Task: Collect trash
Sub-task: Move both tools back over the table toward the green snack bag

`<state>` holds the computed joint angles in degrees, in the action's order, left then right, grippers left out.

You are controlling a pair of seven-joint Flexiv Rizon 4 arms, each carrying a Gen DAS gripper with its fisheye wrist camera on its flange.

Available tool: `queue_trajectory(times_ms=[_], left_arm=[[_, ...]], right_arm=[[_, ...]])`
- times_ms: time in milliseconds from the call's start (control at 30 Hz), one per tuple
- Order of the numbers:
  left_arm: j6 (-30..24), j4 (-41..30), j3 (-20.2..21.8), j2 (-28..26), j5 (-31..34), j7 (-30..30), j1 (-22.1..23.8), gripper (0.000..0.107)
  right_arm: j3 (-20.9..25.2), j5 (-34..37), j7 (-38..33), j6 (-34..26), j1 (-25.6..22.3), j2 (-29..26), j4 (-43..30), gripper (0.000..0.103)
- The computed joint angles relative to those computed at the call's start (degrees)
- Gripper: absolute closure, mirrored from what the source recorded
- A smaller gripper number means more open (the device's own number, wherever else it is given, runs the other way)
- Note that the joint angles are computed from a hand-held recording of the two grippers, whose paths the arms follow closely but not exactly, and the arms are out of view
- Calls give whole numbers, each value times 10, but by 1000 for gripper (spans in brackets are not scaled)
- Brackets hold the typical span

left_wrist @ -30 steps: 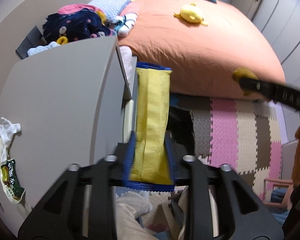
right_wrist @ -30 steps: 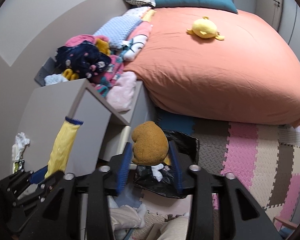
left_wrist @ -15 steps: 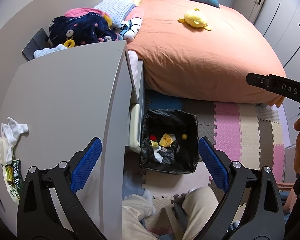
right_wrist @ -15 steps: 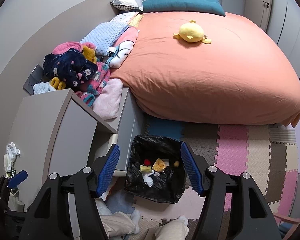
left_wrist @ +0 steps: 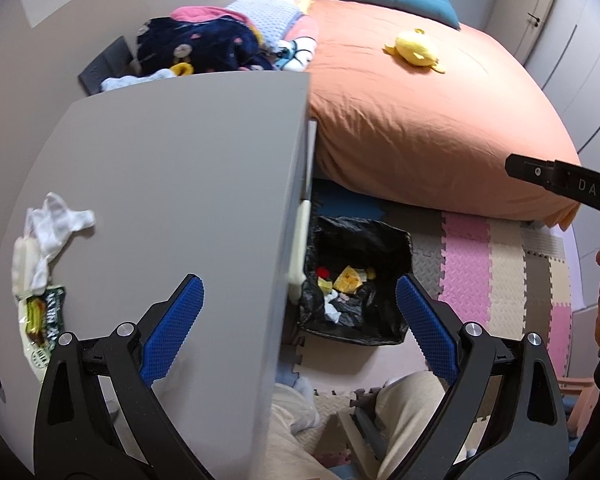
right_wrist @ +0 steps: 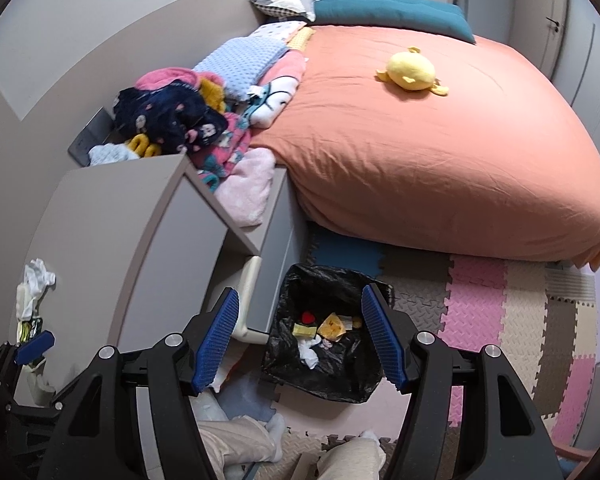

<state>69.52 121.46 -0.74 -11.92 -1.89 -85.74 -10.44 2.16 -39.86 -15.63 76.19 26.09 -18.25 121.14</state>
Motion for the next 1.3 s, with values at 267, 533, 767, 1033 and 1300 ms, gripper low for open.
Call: queue_trajectory(times_ms=[267,533,767,1033,1300], left_arm=[[21,40,8,28,-31,20,29,13],[31,63,27,47,-28,18,53,13],[38,81,48,67,-11,14,86,13],[52,108,62,71,-50,39,131,13],[58,113,63,47,-80,61,159,13]], right_arm=[[16,13,-14,-11,19,-17,-28,38],[20,20,-24,-27,44,-35,-58,38],[31,36,-50,-41,68,-64,-103,38],[41,63,-90,-52,98,-98,-152,38],[48,87,-125,-60,122,-118,-187,38]])
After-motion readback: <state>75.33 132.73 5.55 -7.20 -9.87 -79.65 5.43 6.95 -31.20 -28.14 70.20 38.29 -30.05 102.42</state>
